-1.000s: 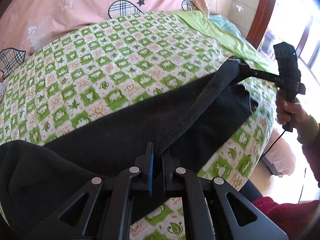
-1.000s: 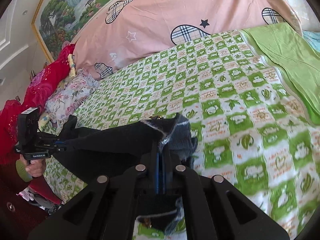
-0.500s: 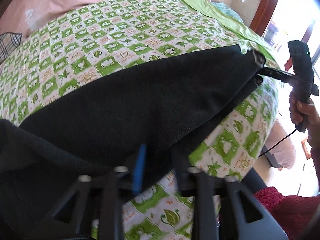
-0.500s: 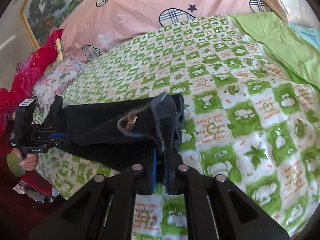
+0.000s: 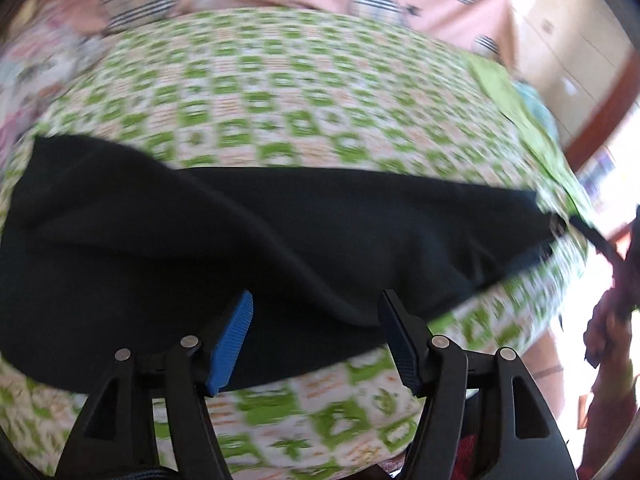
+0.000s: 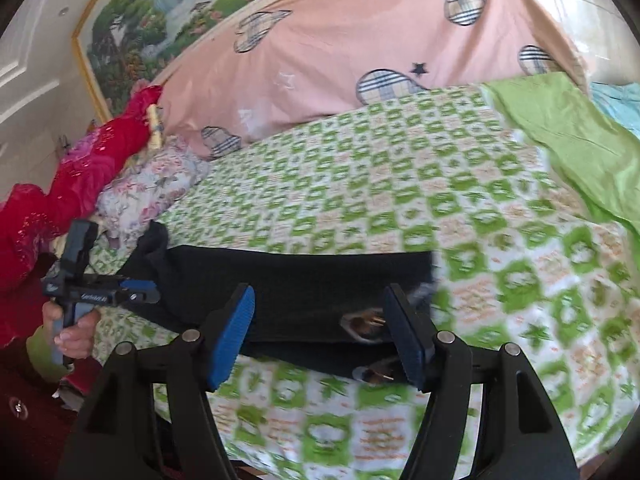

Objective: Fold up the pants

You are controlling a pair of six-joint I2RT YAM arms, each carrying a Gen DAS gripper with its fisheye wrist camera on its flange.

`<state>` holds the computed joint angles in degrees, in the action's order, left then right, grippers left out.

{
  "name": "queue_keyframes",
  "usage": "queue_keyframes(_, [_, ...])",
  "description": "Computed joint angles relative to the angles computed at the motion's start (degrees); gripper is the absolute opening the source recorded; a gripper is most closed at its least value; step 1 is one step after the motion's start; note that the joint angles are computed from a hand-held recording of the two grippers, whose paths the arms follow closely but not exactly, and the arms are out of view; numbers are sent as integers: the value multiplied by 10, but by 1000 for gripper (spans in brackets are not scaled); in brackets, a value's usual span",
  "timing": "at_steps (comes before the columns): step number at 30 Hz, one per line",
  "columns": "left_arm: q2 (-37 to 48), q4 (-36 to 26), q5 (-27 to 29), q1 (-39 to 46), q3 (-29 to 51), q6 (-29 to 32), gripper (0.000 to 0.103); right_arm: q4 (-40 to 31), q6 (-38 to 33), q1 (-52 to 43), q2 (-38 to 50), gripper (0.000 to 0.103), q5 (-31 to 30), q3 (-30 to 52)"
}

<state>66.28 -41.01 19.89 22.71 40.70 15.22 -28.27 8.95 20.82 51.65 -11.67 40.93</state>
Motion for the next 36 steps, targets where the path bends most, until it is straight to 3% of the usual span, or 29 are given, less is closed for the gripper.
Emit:
queue_keyframes(2, [42, -14, -4, 30, 38, -5, 69, 31, 12, 36, 39, 67, -2, 3])
queue_keyframes(8, [164, -39, -94, 51, 169, -46, 71, 114, 43, 142, 166, 67, -8, 26])
queue_keyframes(14, [363, -153, -96, 84, 401, -108, 72, 170, 33, 228, 334, 67, -25, 116])
queue_keyframes(20, [492, -221, -159, 70, 565, -148, 72, 159, 3, 280, 494, 67, -46, 262])
queue_keyframes(25, [553, -236, -221, 59, 624, -137, 70, 126, -14, 299, 590, 67, -45, 361])
queue_keyframes(26, [562, -238, -228, 59, 631, -134, 65, 119, -15, 301, 604, 67, -43, 375])
queue_keyframes(28, [575, -237, -233, 63, 638, -126, 46, 106, -20, 301, 627, 63, -44, 397])
queue_keyframes(29, [575, -234, -232, 66, 634, -123, 29, 100, -22, 301, 636, 56, -44, 407])
queue_keyframes(30, [571, -226, -227, 70, 625, -119, 18, 93, -24, 302, 644, 40, -45, 417])
queue_keyframes(32, [529, -186, -216, 82, 565, -108, 12, 86, -25, 302, 650, 23, -39, 426])
queue_keyframes(33, [506, -166, -207, 91, 538, -100, 10, 83, -27, 302, 651, 10, -40, 429])
queue_keyframes(36, [448, -132, -166, 124, 474, -84, 7, 82, -32, 303, 636, 8, -41, 424])
